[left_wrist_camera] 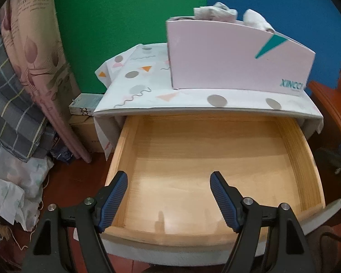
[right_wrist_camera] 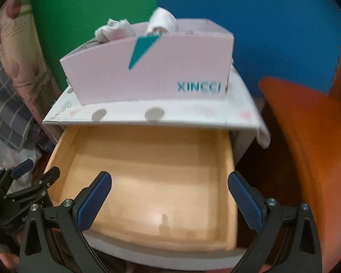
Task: Take underwear out of drawer
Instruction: 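Move the right tool back over the empty drawer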
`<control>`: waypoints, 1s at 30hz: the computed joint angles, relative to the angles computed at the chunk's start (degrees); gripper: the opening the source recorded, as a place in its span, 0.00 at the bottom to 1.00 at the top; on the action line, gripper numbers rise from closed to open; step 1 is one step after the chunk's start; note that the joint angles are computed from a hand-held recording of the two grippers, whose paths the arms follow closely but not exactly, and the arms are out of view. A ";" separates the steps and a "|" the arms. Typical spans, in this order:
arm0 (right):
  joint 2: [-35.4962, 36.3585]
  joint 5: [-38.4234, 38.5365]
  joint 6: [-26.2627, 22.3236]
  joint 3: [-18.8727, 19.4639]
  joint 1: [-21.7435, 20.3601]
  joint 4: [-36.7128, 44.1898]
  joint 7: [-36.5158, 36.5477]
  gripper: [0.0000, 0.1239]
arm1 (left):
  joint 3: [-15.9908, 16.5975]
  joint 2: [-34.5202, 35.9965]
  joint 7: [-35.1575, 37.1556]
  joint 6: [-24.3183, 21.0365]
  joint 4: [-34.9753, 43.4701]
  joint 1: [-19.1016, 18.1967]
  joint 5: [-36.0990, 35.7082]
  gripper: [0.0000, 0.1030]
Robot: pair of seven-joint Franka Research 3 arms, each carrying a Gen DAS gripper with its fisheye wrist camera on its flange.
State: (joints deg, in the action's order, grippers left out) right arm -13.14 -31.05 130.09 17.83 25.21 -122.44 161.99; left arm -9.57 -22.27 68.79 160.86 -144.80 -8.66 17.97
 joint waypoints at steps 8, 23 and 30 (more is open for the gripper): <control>2.09 -2.99 0.17 0.36 1.73 0.33 0.97 0.82 | -0.84 -0.72 -0.14 0.55 -0.76 -0.09 1.00 0.75; 2.10 2.85 4.05 -1.12 1.29 -2.15 -1.54 0.82 | -1.24 -0.31 -1.32 0.34 -0.49 0.02 2.17 0.75; 3.38 1.91 2.41 -0.90 1.88 -0.59 -2.61 0.82 | -0.99 0.00 -1.15 0.76 -0.46 -0.02 2.21 0.75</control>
State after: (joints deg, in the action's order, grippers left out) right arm -9.76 -29.14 132.49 16.93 27.09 -123.03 159.38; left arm -10.55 -22.27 67.64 161.63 -145.26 -8.68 20.18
